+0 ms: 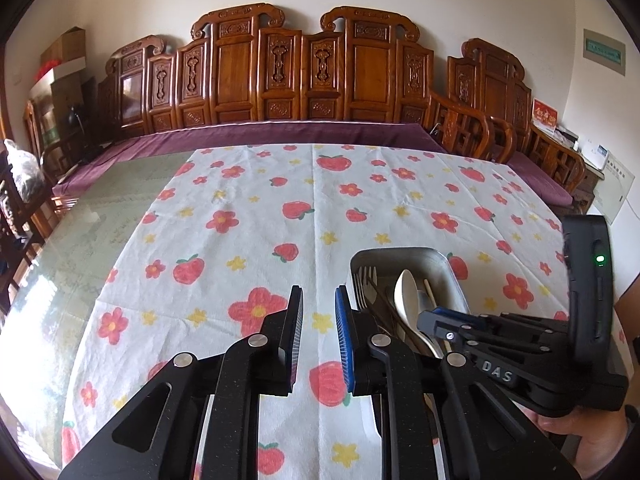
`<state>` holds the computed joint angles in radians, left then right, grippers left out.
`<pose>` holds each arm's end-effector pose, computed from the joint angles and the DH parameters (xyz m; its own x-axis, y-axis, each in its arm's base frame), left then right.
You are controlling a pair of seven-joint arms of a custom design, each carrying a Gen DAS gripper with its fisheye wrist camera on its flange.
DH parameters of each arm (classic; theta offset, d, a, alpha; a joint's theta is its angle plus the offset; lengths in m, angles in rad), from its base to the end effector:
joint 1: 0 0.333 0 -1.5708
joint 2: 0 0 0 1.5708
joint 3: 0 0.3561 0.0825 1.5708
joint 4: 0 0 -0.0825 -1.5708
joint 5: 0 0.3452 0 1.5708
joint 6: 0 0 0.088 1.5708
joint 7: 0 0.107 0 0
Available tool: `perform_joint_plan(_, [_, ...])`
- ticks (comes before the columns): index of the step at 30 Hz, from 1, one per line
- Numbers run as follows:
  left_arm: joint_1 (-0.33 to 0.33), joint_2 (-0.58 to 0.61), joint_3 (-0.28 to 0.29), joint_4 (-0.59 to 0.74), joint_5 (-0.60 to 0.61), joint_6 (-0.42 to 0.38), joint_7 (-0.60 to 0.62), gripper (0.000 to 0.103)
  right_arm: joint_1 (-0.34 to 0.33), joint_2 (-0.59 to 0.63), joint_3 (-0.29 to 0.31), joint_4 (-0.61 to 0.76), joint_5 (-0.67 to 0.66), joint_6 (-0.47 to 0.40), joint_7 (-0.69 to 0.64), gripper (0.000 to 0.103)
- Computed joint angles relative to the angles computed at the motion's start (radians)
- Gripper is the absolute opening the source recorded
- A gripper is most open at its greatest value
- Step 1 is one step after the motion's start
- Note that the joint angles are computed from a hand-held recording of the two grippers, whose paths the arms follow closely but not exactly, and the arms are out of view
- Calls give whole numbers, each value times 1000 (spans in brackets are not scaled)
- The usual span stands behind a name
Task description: Organize utensils
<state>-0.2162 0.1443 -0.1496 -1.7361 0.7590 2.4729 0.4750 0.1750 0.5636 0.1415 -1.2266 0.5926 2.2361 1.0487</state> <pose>0.5797 -0.2167 0.6076 0.2560 -0.9661 0.0327 -0.6471 -0.1965 -0.7366 0.7084 0.2158 0.5457 0.5715 -0.7307 -0.3734 -0.7639 -0.3075 -0.5674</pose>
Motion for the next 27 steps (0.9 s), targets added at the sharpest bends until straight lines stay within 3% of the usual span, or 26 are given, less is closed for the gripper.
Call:
perform_joint_plan(8, [-26,-30,-18,-24,39,-36,-46,31,-30,-156,-13,-186,35,119,-148,19])
perform_joint_plan(11, [-39,-44,-31,-31,49,-54,-64,56,-45,-216,-26,-257,56,154,-192,23])
perform_joint_plan(13, [-53,-51,-41,-28,68,-83,-80,78,-52,-254,-35,-303,72,177,-217,31])
perform_joint_plan(15, [-65,-61,-50,-29,89,-105,-103,87,-62,-302,-47,-354,94,203,-241,56])
perform_joint_plan(21, [-102,-89,-89,-33,82,-177,-121,95,-78,-423,-88,-479,139,271,-288,95])
perform_joint_plan(23, [-112,-95,-98,-32,64,-195,-112,95,-82,-456,-101,-513,156,283,-304,100])
perform_joint_plan(27, [-135,-96,-115,-11,42,-244,-96,95,-94,-528,-135,-585,177,295,-335,100])
